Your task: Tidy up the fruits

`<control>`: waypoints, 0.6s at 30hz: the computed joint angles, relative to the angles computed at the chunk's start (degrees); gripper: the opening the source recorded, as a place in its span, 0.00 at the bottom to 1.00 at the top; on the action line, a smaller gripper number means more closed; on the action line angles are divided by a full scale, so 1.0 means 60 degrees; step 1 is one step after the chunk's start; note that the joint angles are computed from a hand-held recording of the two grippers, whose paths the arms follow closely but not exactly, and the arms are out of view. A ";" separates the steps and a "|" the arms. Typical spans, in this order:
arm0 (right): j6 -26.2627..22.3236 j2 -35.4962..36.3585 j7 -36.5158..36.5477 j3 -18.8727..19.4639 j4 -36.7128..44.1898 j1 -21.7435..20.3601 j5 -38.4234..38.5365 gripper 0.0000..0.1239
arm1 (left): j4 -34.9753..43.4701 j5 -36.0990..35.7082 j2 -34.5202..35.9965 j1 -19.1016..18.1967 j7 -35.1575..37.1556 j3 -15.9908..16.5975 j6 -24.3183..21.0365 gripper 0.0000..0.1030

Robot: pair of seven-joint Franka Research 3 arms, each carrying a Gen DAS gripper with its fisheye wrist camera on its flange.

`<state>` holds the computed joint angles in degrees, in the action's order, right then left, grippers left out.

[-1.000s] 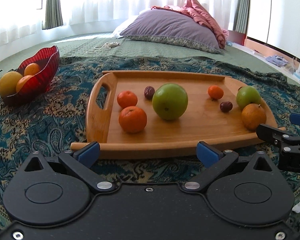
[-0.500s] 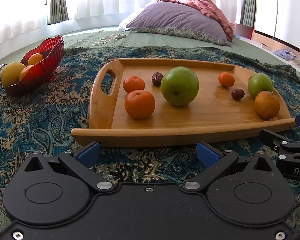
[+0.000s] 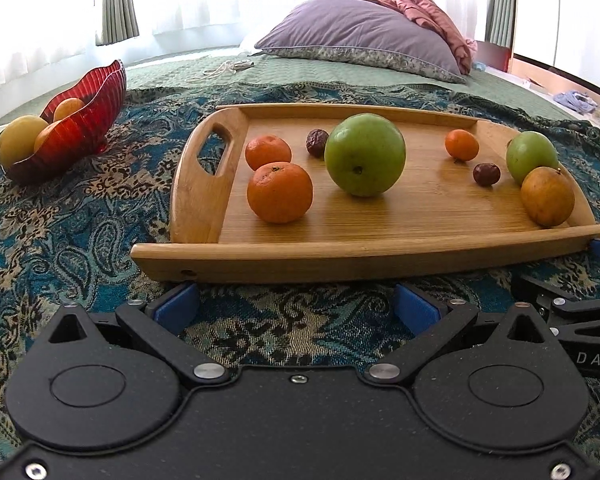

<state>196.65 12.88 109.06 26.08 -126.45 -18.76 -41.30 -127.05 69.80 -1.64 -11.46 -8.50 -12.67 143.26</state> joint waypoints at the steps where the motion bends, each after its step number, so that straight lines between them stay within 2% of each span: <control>1: -0.0037 0.0016 0.0040 0.0044 0.0016 -0.0041 -0.0041 0.83 | 0.0003 0.0017 0.0009 0.0001 -0.0019 0.0006 0.0002 1.00; 3: -0.0176 0.0070 0.0185 0.0359 0.0073 -0.0353 -0.0215 0.83 | 0.0022 0.0017 0.0045 0.0008 -0.0030 0.0015 0.0009 1.00; 8: -0.0626 0.0399 0.0287 0.2056 0.0205 -0.1968 -0.0419 0.83 | -0.0021 0.0193 0.0049 0.0006 -0.0223 0.0027 0.0038 1.00; 9: -0.0645 0.0436 0.0209 0.2212 0.0195 -0.2108 -0.0342 0.83 | -0.0031 0.0241 0.0048 0.0008 -0.0276 0.0029 0.0051 1.00; 14: -0.0546 0.0378 -0.0437 0.2110 0.0056 -0.1916 0.0388 0.83 | -0.0058 0.0315 0.0042 0.0000 -0.0339 0.0022 0.0025 1.00; 18: -0.0541 0.0382 -0.0885 0.2306 -0.0028 -0.2027 0.0863 0.83 | -0.0054 0.0320 0.0048 -0.0001 -0.0360 0.0023 0.0036 1.00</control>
